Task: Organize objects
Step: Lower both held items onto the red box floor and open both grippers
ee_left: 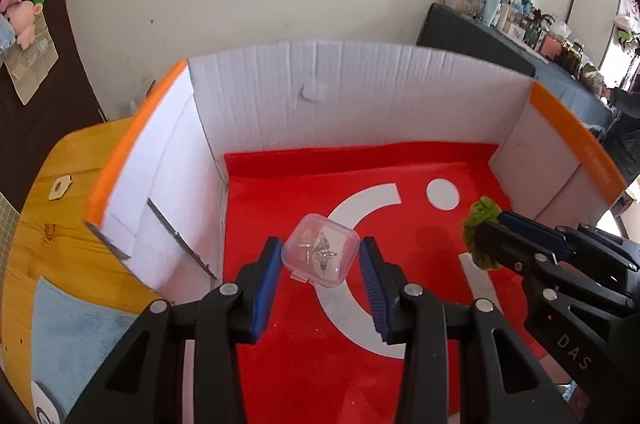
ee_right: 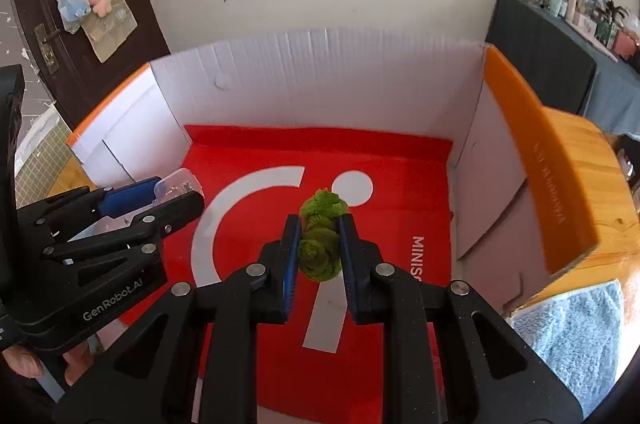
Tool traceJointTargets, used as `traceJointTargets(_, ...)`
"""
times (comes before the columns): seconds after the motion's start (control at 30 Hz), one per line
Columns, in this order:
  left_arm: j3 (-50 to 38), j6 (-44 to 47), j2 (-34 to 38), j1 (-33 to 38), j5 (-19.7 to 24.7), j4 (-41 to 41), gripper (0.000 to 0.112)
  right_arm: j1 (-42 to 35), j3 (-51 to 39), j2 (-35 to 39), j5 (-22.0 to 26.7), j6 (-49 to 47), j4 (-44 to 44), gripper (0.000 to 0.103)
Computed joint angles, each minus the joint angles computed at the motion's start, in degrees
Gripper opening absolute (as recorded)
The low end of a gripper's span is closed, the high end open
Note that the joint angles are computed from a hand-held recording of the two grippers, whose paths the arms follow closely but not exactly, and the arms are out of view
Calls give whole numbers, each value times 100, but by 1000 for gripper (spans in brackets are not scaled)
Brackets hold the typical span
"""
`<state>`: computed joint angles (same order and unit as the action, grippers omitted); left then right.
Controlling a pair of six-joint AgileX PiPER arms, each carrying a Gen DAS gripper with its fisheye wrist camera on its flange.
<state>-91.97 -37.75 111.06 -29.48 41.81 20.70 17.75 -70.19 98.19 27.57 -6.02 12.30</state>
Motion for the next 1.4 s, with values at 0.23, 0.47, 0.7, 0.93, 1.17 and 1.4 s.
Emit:
traceJointTargets(0.23,-85,52,173,14,85,-87,41,-39,-191,103,350,67,-52,18)
traceJointTargets(0.47,-76,77,213,31,112,-133,39,-14,-307,160,526,248,-225,18)
traceJointTargets(0.7,-106,91,252,28,170,-132,38,4,-401,217,640,377,-289,18)
traceJointTargets(0.93,-106,114,245,49,176,-182,38,-41,-350,181,636,351,-224,19)
traceJointTargets(1.17,-68,102,203,68,129,-172,39,-69,-327,170,605,305,-181,19)
traceJointTargets(1.4,36,-14,108,32,95,-56,48,-76,-310,153,557,327,-173,20)
